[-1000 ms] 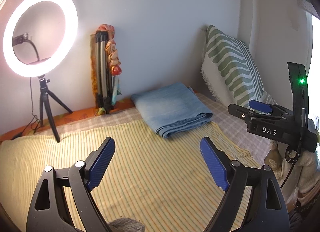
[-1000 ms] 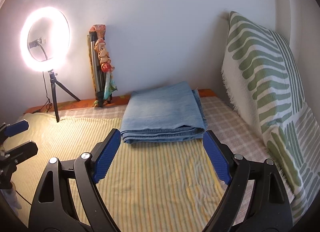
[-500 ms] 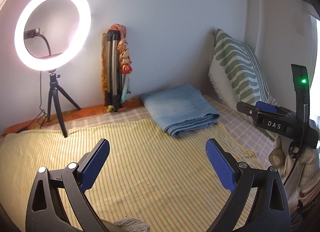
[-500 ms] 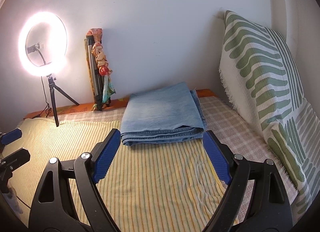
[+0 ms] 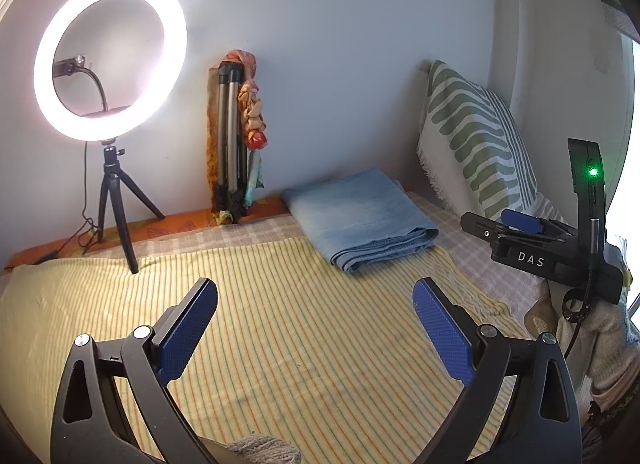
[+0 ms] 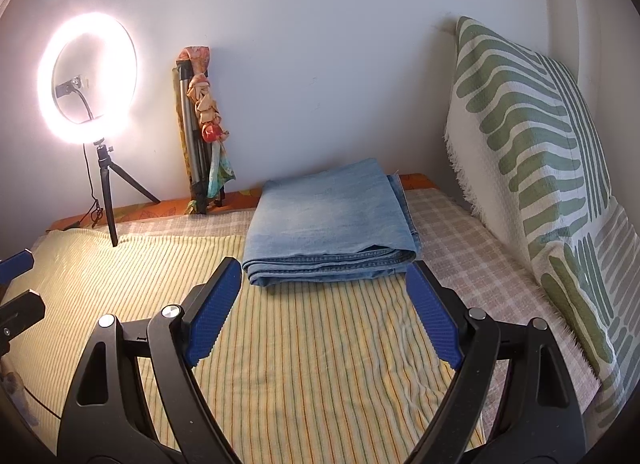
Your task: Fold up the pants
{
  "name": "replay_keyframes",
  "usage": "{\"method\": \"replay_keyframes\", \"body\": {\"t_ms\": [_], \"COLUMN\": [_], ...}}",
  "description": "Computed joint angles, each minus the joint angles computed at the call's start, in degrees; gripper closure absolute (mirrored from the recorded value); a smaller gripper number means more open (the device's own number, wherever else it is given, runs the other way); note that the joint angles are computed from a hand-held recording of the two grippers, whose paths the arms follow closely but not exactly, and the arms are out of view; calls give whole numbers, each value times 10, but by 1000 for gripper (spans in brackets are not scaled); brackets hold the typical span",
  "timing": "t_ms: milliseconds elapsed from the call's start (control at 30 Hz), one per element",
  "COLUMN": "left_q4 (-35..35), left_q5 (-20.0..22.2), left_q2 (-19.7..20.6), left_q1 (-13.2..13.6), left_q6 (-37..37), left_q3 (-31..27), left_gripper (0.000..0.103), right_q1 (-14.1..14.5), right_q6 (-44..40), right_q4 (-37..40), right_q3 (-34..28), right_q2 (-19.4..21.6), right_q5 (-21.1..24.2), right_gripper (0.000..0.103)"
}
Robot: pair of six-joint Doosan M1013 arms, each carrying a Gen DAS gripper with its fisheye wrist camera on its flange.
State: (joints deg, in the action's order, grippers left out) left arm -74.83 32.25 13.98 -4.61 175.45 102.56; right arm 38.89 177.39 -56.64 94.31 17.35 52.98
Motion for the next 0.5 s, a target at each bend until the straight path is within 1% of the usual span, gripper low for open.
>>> {"method": "replay_keyframes", "body": {"t_ms": [233,500], "left_q4": [13,11], "left_q5": [-2,1], "left_q2": [2,3], "left_q1": [-3,1], "left_q6": [-5,-7], "left_q3": [1,-1], "left_gripper": [5,5], "right_q1": [0,0], "right_q6": [-1,0], "right_q4": [2,-1], "right_q3": [0,-1], "right_q2": [1,3], "right_q5": [-1,-4], "right_gripper": [16,16]}}
